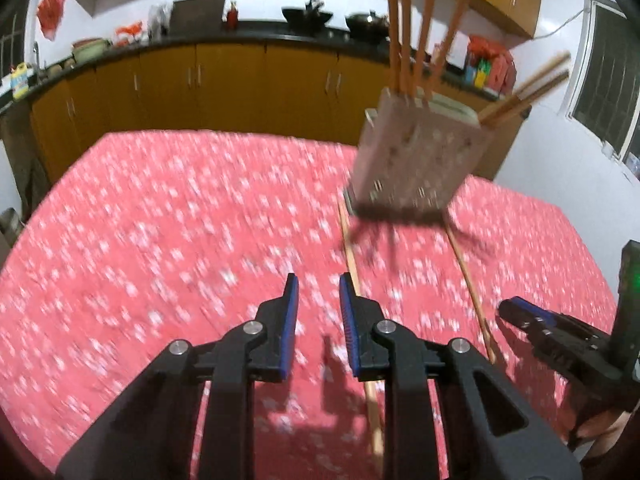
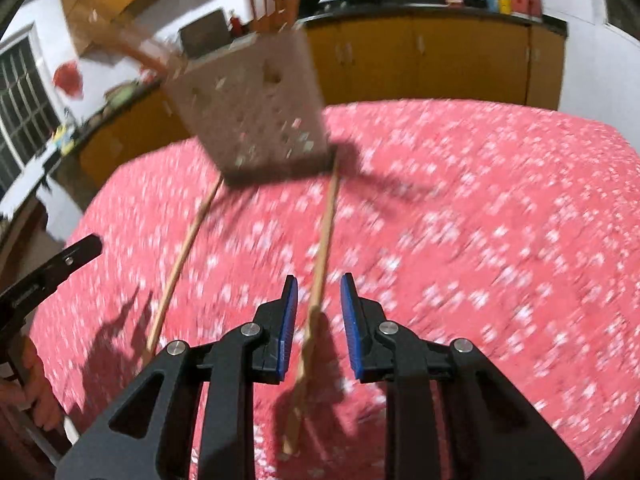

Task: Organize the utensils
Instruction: 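Lower the right tool and grasp the last chopstick while the left tool grasps another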

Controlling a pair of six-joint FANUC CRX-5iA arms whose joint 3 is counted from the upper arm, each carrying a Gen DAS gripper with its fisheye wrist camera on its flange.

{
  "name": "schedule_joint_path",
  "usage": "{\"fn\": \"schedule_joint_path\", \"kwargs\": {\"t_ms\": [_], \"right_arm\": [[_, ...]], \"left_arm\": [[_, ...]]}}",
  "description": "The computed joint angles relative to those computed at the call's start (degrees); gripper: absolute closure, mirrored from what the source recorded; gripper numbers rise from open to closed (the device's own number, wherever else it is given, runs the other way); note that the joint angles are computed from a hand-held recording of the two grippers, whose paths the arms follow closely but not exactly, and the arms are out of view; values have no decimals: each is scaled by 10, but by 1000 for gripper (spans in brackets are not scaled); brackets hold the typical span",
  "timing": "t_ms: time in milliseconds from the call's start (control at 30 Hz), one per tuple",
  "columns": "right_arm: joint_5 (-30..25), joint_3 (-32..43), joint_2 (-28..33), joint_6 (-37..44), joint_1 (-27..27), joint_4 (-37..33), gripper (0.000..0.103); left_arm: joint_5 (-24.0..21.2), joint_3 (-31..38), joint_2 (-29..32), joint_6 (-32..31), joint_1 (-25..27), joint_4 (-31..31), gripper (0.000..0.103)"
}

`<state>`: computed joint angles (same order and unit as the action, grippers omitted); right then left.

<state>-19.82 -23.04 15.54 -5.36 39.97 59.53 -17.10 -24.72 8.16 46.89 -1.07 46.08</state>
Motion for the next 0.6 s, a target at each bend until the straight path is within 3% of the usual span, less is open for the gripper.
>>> {"fn": "schedule_joint_path", "kwargs": {"t_ms": [167,200,267,600], "right_arm": [[-30,15,15,54,18,-49,80],[-36,20,19,59,20,-56,85],[-47,9,16,36,21,-28,94],[-78,-8,3,-12,0,-18,95]], "left_arm": [[-12,-9,3,-1,-7,2,78],[-18,-2,7,8,-6,-9,77],[-23,-2,9,18,-8,-22,77],[-55,23,23,76,-12,-110,78]]}}
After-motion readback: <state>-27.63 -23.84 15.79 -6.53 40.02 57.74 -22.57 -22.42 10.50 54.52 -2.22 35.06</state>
